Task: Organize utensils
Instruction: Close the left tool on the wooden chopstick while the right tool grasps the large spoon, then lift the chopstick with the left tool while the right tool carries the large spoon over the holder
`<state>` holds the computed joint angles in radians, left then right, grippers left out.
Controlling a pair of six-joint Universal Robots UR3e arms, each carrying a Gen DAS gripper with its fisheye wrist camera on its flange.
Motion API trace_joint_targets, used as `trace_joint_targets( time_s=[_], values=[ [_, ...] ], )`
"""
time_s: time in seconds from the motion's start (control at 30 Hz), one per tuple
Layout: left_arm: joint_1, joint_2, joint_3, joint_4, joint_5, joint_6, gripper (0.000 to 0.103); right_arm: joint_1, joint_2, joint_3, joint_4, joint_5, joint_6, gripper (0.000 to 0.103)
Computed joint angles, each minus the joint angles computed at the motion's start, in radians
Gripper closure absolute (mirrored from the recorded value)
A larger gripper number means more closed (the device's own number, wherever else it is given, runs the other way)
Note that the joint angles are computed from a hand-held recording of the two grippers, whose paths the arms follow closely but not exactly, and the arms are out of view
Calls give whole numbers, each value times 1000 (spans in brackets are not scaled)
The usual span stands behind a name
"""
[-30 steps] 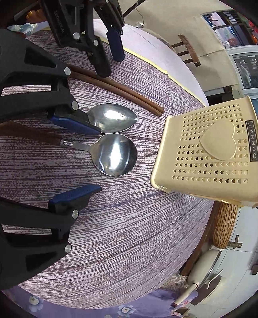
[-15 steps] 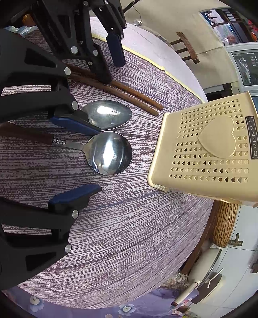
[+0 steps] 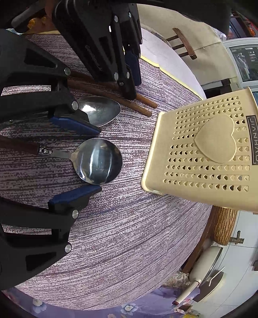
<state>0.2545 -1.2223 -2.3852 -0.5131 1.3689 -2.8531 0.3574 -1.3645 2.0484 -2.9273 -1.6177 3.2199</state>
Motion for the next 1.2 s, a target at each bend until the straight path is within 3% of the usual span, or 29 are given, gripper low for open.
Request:
trace_joint_targets(
  time_s=[0.23,0.73,1.2],
  values=[
    [-55,-48,25,34,49,-48,92,11,10,-5,-11,-8,10,55],
    [-55,-69,45,32,44,-66,93,-3,9,-6,-11,15,-7,55],
    [88,59,12,-50,-115,-26,95,-98,-85,109,-119,147,-4,55]
  ],
)
